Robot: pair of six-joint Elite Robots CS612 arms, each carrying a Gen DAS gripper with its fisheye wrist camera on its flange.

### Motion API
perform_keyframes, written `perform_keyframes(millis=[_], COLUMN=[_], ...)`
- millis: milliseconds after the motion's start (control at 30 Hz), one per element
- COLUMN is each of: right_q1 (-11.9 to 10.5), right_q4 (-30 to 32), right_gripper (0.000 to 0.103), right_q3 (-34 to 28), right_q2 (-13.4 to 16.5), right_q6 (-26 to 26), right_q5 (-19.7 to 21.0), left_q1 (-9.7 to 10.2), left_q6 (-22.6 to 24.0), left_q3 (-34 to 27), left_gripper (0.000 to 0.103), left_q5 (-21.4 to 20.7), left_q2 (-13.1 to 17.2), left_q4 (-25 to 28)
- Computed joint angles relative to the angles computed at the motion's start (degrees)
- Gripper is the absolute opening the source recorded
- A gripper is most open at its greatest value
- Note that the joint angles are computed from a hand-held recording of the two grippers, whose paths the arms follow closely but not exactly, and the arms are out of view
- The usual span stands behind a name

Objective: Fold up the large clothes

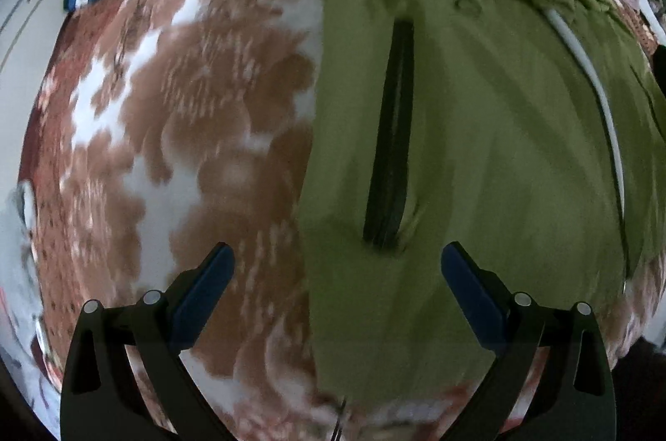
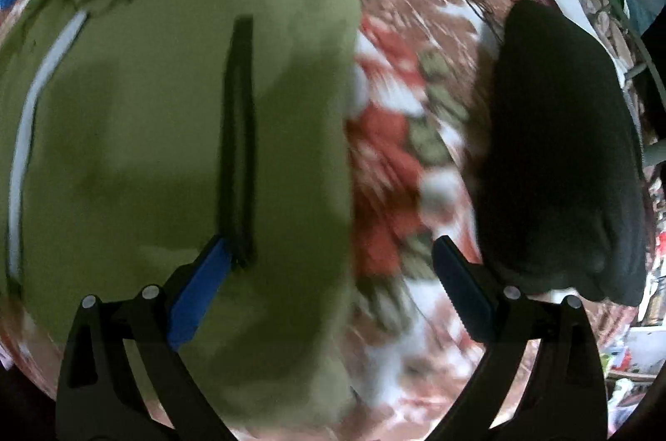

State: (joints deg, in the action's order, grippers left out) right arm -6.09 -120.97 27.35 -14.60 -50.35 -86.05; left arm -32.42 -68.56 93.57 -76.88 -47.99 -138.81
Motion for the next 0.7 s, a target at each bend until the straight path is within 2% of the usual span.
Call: perform_keyframes(millis=[67,167,267,367,467,533,667,700], right_q1=[-0.63,-1.60,-2.30,-2.95,-3.31,-3.37,-3.40,-3.37], right_q4=[-0.62,5.68,11.51,16.87,19.32,19.24,21.20,22.39], right_gripper=[0.096,0.096,0.096,0.096,0.095,0.095,0.085,0.084], right_q3=[3.04,2.53,1.28,-1.04,-2.13,-1.67,-2.07,-2.51], right_q2=[-1.58,-1.96,-1.80,-0.85,-0.30,-0.47,-0.35,-0.16], right_q6=[-2.19,-1.26,-0.60,1.92,3.17,3.04,1.93,1.63], right_q5=[-0.45,0.71,1.89,3.30,3.80,3.43,4.30,4.42], left_q1=[-0.35,-0.64,-0.75,-0.50,-0.28,-0.33,-0.41,-0.53], left_q6=[-1.08,-3.20,-4.89,-8.65,-10.74,-9.20,-4.30,-3.89], left_q3=[1.29,4.03,6.04,8.13,8.83,8.32,6.34,6.03], left_gripper=[0.098,0.098,0.098,0.098,0.096,0.096,0.080,0.080], left_q5=[-1.51,-4.53,-6.66,-8.19,-9.14,-9.55,-11.82,-11.64], left_q2=[-0.46,-1.04,-1.24,-1.21,-0.81,-0.34,0.96,1.06], left_q4=[-0.44,-4.88,-8.64,-14.48,-18.09,-19.05,-19.03,-18.38])
